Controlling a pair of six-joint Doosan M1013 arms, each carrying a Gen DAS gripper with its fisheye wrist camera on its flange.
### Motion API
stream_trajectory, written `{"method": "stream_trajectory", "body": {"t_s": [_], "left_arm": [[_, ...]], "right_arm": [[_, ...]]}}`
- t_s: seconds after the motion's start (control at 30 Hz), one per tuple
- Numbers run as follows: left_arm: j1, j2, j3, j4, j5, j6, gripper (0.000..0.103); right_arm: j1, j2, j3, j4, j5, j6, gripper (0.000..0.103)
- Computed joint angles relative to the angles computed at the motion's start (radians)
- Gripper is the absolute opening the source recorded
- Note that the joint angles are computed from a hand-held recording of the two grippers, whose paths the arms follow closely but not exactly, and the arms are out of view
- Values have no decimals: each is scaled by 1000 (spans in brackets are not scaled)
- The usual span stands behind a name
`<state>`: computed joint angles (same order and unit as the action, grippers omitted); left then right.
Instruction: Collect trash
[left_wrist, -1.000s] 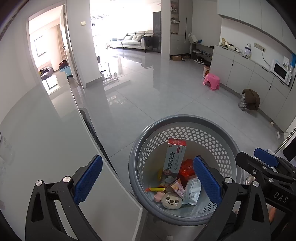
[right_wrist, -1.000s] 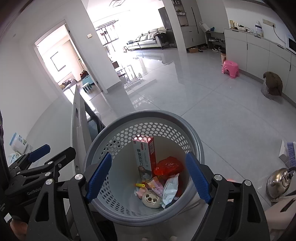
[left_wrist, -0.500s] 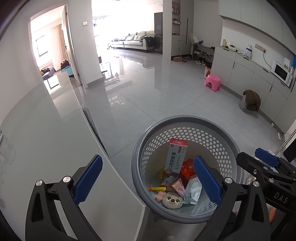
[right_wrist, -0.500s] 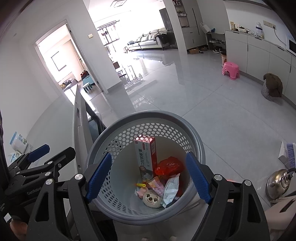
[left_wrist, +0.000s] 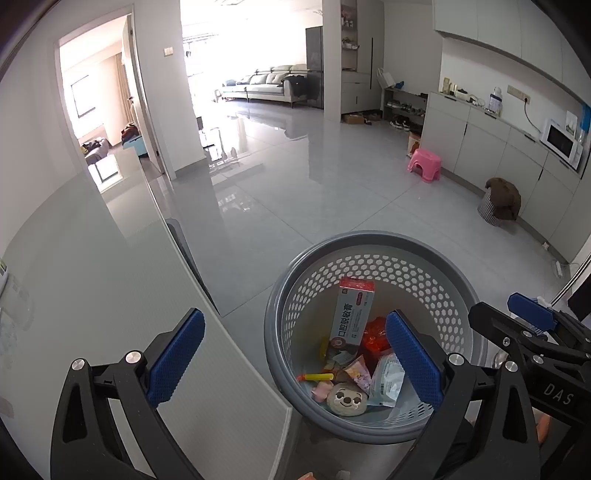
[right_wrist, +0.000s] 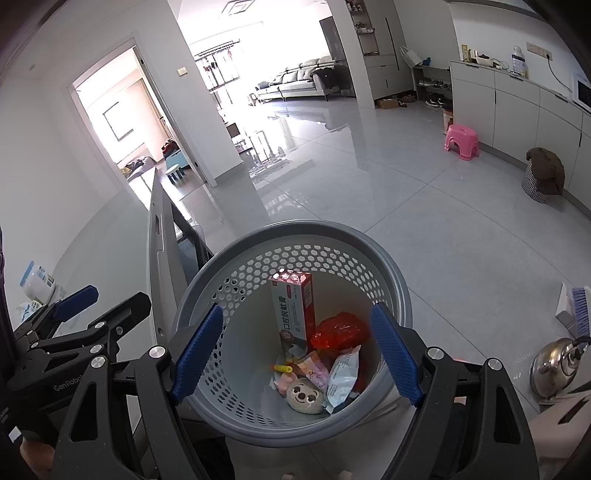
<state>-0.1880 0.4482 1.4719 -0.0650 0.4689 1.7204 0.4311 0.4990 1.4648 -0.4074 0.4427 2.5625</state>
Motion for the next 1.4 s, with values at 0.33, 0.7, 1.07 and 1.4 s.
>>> {"method": "stream_trajectory", "body": {"t_s": [0.33,0.7,1.07,1.4], "left_arm": [[-3,1,0,32,-3,-28,97],[-5,1,1,26,-3,-27,97],[-2,0,5,25,-16,-24,97],[-4,1,4,44,-14,-43,97]], "right_arm": [[1,1,0,-4,-1,4,79],[2,-4,1,-15,-4,17,79],[3,-4,1,-14,-3,16,79],[4,-5,1,-22,-3,24,79]]}}
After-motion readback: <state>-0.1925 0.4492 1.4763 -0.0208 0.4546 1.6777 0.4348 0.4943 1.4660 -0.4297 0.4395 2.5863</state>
